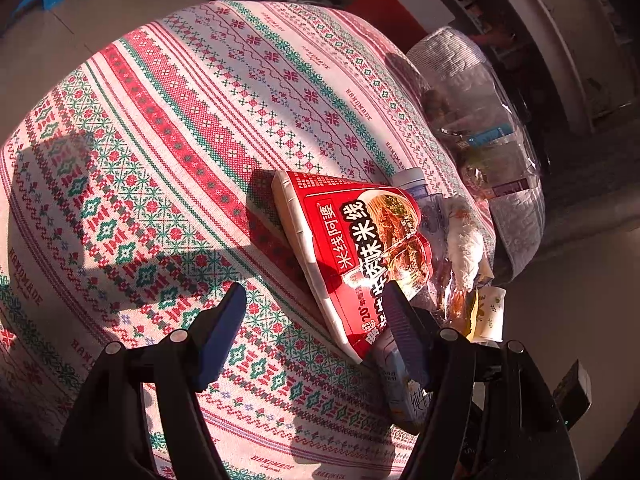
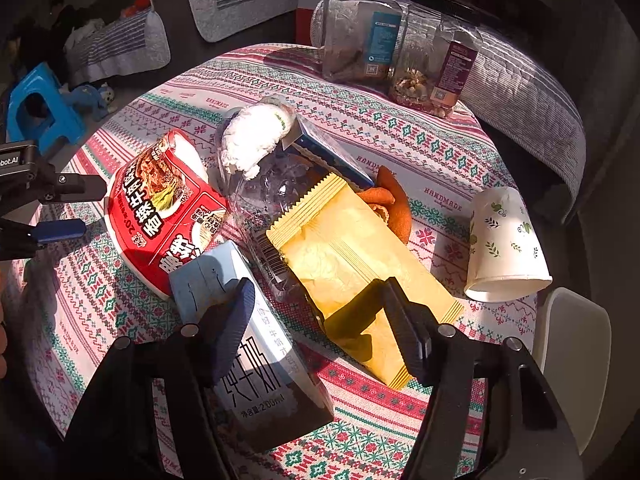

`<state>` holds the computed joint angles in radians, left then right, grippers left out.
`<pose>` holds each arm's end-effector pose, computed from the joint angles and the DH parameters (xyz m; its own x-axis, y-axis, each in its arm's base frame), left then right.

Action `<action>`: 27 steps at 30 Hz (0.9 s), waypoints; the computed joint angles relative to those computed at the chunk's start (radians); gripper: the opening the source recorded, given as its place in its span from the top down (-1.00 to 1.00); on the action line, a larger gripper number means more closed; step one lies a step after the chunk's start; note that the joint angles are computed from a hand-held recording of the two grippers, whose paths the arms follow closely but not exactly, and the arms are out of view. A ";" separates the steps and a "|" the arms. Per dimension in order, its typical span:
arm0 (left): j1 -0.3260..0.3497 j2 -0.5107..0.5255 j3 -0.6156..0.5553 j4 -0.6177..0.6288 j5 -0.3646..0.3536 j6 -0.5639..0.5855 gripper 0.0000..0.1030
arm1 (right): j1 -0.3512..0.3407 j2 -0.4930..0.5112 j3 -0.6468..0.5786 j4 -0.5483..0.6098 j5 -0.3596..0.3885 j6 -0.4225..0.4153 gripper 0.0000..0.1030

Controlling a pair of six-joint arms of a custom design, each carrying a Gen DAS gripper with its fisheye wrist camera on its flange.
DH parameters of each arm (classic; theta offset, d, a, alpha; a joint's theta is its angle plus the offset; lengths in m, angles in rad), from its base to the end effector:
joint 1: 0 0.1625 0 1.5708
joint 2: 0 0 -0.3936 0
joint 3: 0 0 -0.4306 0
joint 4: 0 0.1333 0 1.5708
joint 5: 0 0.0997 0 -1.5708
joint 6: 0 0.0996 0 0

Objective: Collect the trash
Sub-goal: 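Grasp the yellow wrapper with the right gripper while the left gripper grasps the red noodle cup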

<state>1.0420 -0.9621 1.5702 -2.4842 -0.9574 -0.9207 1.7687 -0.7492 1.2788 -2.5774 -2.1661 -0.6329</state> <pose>-0.1876 -0.6989 0.1917 -0.8632 -0.4963 -0.0930 -0.3403 0.7079 -0.6190 0.2305 -0.7557 0.1855 -0.5921 -0.4429 0.6732 -0.6510 0.7554 -0.0755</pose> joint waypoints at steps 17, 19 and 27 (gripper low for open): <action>0.011 0.081 -0.041 -0.127 -0.046 0.091 0.17 | -0.015 0.014 -0.048 0.033 0.051 0.070 0.42; 0.008 0.083 -0.043 -0.132 -0.040 0.101 0.26 | -0.017 0.013 -0.057 0.042 0.048 0.089 0.50; -0.029 0.093 -0.052 -0.194 0.036 0.231 0.62 | -0.021 -0.004 -0.057 0.062 0.094 0.121 0.84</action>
<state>1.0135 -0.8687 1.5181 -2.6777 -0.9214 -0.6900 1.7476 -0.7535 1.2219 -2.5153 -2.0725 -0.5120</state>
